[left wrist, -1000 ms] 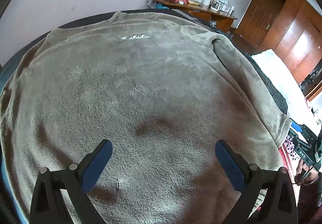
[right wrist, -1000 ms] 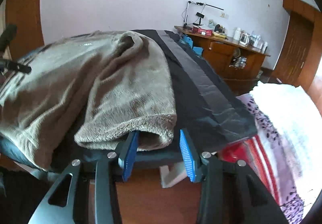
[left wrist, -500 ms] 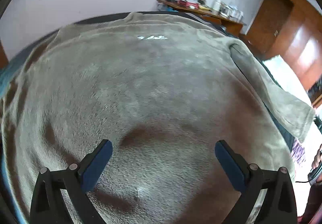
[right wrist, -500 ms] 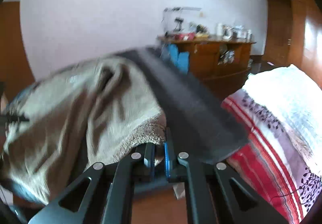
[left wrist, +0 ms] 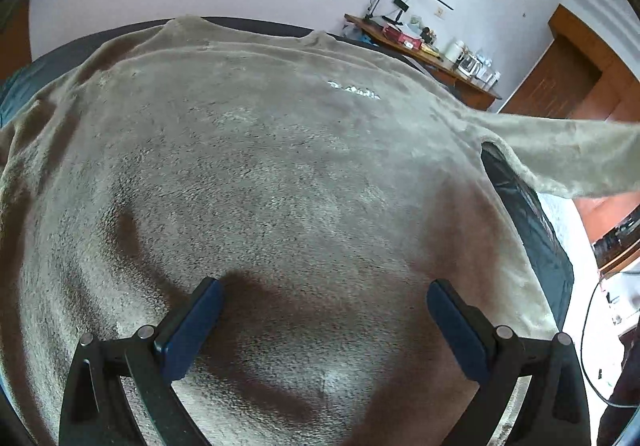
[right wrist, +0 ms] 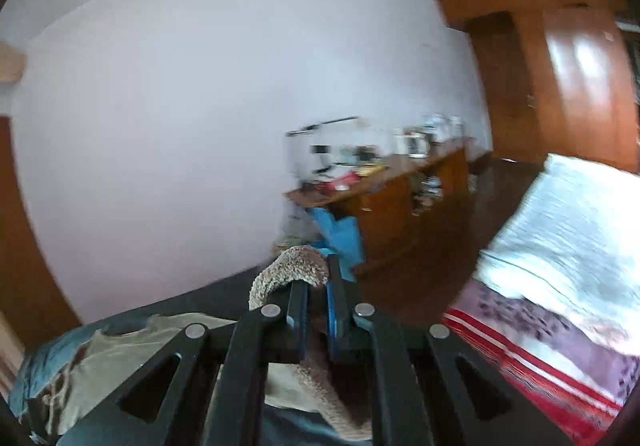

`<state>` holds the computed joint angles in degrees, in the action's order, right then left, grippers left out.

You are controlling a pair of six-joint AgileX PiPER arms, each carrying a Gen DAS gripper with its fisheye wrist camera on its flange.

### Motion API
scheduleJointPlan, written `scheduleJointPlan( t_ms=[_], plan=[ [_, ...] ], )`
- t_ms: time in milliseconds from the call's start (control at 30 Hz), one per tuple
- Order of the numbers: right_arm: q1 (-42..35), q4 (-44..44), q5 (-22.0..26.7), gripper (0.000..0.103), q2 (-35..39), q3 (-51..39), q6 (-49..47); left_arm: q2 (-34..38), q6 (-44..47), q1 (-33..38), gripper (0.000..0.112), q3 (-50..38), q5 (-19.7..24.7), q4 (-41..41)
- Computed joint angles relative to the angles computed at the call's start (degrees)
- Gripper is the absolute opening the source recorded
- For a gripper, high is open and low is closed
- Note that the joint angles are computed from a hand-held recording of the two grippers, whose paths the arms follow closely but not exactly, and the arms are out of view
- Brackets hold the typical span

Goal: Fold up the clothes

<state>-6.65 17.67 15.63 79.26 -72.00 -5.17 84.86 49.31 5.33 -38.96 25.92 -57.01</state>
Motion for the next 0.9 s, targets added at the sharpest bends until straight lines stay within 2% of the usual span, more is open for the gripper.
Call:
scheduleJointPlan(
  t_ms=[167, 367, 600, 700, 833, 900],
  plan=[
    [13.19, -16.59, 3.70, 0.008, 6.29, -9.96, 14.63, -1.81, 0.14, 0.55, 0.103, 1.38, -2.26, -1.11],
    [24.91, -23.08, 8.04, 0.008, 14.40, -20.24, 19.38, -4.94, 5.05, 3.99, 0.103, 3.73, -3.99, -8.68],
    [35.34, -25.02, 12.45, 0.008, 25.96, -33.01, 17.65, -3.19, 10.16, 12.67, 0.103, 4.06, 2.43, -16.82],
    [39.83, -26.61, 14.60, 0.008, 30.76, -36.43, 16.59, -2.81, 10.71, 14.81, 0.103, 4.30, 3.03, -18.28],
    [43.83, -23.17, 23.27, 0.008, 40.74, -46.26, 11.70, -2.56, 11.74, 16.49, 0.103, 4.99, 3.21, -20.78],
    [44.57, -21.13, 30.82, 0.014, 47.91, -55.14, 8.29, -1.87, 11.48, 16.52, 0.103, 5.00, 3.24, -20.86]
  ],
)
